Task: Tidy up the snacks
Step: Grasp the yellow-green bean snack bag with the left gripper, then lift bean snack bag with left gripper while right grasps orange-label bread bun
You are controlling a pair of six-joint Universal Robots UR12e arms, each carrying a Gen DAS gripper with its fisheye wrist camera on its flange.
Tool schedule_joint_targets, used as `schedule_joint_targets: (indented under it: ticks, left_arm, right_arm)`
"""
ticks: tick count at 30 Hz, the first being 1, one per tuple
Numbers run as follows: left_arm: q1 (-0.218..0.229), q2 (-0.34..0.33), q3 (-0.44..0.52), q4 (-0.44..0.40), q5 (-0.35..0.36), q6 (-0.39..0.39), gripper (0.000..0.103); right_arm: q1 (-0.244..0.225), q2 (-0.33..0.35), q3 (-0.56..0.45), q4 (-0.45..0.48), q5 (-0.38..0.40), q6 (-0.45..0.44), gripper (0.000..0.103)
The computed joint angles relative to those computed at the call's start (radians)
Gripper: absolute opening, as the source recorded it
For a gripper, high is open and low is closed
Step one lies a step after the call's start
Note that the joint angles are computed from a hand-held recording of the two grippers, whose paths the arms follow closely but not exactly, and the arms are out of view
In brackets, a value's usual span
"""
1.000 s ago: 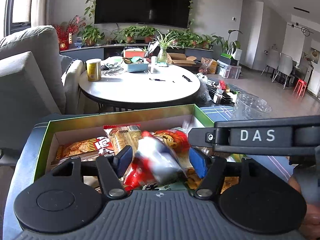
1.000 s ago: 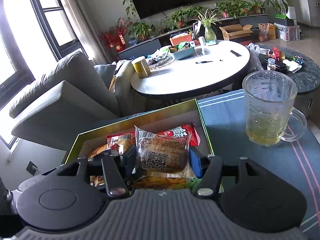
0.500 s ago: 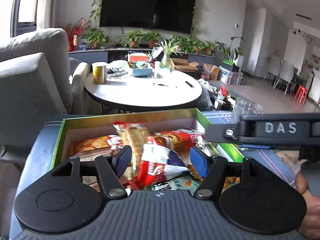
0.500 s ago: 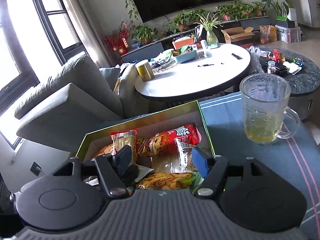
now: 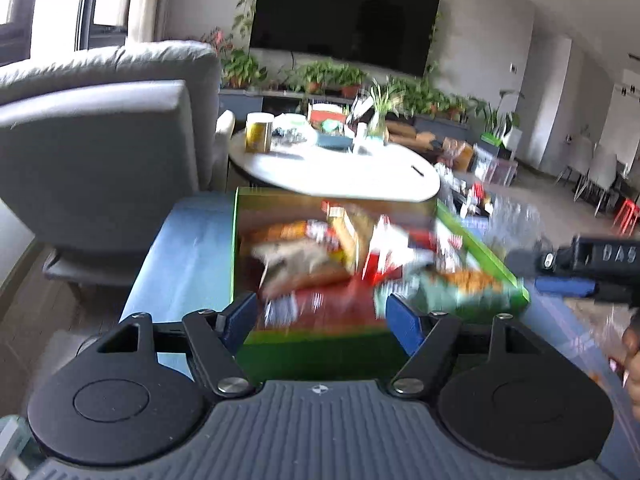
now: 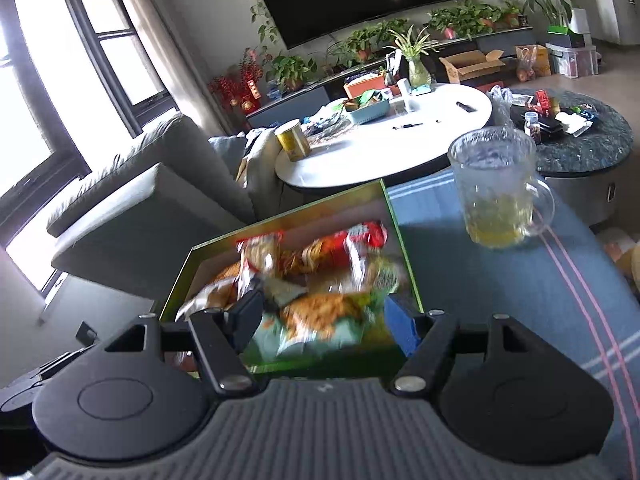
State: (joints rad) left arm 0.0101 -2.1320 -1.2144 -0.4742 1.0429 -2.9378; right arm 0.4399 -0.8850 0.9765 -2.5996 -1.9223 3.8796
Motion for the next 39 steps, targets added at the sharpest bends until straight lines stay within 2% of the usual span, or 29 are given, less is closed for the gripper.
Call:
schedule_joint_targets:
  ticks: [6,11,15,19,22,23,24,30,39]
  left_arm:
    - [0.002,0.042,-0.071,-0.083,0.034,0.095,0.07]
    - [-0.015,0.056,-0.116,-0.073,0.118,0.129,0.07]
    - [-0.027,0.05,-0.118,-0.074,0.166,0.135,0.07]
    - [-0.029,0.044,-0.115,-0.093,0.175,0.125,0.069]
    - [-0.029,0.046,-0.119,-0.099,0.171,0.138,0.064]
    - [-0.03,0.047,-0.123,-0.087,0.175,0.145,0.059]
    - [-0.031,0.047,-0.126,-0.079,0.18,0.149,0.054]
    - [-0.027,0.051,-0.136,-0.065,0.17,0.157,0.052]
    - [-0.022,0.059,-0.139,-0.086,0.153,0.131,0.052]
  right_arm:
    - [0.017,-0.023,0.036,-0.009,-0.011,-0.019,0.072]
    - [0.032,-0.038,0.065,-0.016,-0.021,-0.035,0.072]
    - [0.044,-0.042,0.08,0.001,-0.012,-0.057,0.072]
    - [0.055,-0.044,0.095,0.021,0.006,-0.048,0.072]
    - [0.059,-0.043,0.103,0.038,0.016,-0.034,0.072]
    - [0.061,-0.044,0.105,0.041,0.013,-0.032,0.072]
    - [0.062,-0.045,0.107,0.044,0.007,-0.031,0.072]
    - [0.07,-0.053,0.126,0.051,-0.081,-0.03,0.072]
    - [0.045,-0.099,0.197,0.036,-0.185,0.052,0.072]
